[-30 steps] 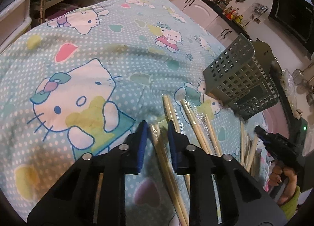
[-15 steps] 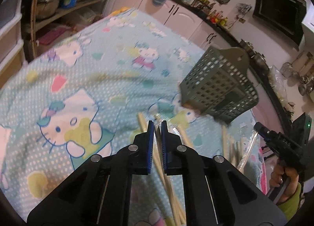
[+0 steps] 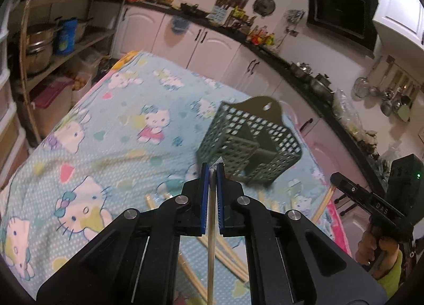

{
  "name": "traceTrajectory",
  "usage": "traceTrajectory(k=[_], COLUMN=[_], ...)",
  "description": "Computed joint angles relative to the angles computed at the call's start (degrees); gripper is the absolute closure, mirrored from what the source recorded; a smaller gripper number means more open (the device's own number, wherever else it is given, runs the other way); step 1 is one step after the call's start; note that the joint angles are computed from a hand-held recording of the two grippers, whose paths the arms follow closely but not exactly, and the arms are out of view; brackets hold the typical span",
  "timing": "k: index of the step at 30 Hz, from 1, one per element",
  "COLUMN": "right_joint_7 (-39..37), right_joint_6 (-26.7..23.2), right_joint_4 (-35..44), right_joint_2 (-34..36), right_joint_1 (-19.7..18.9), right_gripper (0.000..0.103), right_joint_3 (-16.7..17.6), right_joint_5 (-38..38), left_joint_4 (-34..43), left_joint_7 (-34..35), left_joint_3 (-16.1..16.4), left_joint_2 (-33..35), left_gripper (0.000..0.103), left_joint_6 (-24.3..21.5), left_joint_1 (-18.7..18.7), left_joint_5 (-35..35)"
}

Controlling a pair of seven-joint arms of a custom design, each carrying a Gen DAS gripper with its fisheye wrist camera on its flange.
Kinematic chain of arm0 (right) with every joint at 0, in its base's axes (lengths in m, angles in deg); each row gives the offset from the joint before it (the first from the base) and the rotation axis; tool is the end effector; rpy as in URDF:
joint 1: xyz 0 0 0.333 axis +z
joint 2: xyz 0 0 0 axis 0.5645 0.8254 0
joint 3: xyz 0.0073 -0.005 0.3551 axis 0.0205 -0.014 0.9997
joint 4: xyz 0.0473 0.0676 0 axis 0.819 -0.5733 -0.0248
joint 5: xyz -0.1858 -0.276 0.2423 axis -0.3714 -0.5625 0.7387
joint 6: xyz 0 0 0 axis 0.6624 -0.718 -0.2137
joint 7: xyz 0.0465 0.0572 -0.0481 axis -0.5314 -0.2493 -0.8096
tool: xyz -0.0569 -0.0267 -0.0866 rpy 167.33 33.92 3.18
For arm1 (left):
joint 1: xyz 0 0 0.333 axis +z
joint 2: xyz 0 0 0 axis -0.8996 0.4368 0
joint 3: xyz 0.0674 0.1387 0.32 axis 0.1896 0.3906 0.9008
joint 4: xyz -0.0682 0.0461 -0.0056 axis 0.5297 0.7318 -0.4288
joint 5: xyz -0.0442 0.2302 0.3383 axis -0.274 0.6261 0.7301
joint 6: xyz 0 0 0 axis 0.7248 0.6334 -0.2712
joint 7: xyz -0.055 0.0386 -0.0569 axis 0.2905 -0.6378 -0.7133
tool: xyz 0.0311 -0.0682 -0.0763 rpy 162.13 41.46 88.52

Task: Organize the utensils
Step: 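Lift the chopstick with the left gripper while the right gripper carries its chopstick over the green holder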

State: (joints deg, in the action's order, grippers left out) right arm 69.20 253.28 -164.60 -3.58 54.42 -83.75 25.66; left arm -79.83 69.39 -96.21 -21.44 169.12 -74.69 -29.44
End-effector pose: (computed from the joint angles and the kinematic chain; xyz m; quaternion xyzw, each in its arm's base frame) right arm 0.5429 0.2468 0.5781 -0.6068 0.6280 -0.1520 0.4630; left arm 0.5954 -0.2331 0.5664 -0.5858 0.6601 -0.4610 0.0925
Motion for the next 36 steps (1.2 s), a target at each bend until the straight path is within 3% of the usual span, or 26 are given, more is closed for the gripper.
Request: traceTrajectory(k=[6, 11, 17, 21, 26, 31, 36], right_joint_7=[2.2, 8.3, 22.6, 29.0, 36.9, 46.1, 50.9], right_joint_6=[1.2, 2.2, 2.7, 2.7, 3.6, 4.2, 3.7], right_joint_4=[-0.3, -0.4, 0.7, 2.1, 3.9, 6.6, 9.6], right_joint_2=[-1.8, -2.9, -3.9, -4.2, -4.2, -3.9, -2.8], right_joint_1=[-0.6, -3.8, -12.8, -15.4, -18.5, -22.5, -21.5], right_gripper=[0.096, 0.096, 0.096, 0.096, 0.096, 0.096, 0.096], right_joint_3=[0.5, 2.5, 8.5, 9.7, 10.8, 12.7, 10.7], right_joint_5=[-4.1, -11.9, -28.5, -36.0, -44.4, -54.2, -60.0], left_joint_4=[2.8, 5.1, 8.4, 11.3, 15.0, 19.2, 21.8], left_joint_7=[4.4, 8.5, 12.5, 13.7, 11.9, 6.1, -3.1], left_joint_3=[-1.0, -1.5, -2.1, -2.6, -3.5, -4.2, -1.7], left_joint_2=[0.2, 0.6, 1.5, 2.8, 5.0, 7.8, 10.0], left_gripper=[0.102, 0.102, 0.102, 0.102, 0.102, 0.102, 0.102], left_joint_6=[-0.1, -0.4, -0.2, 1.0, 4.1, 8.0, 12.1], left_joint_1=[-0.1, -0.5, -0.8, -1.0, -0.9, -0.9, -3.0], left_joint_5=[-3.6, -7.3, -10.8, -11.0, -8.3, -1.0, 9.1])
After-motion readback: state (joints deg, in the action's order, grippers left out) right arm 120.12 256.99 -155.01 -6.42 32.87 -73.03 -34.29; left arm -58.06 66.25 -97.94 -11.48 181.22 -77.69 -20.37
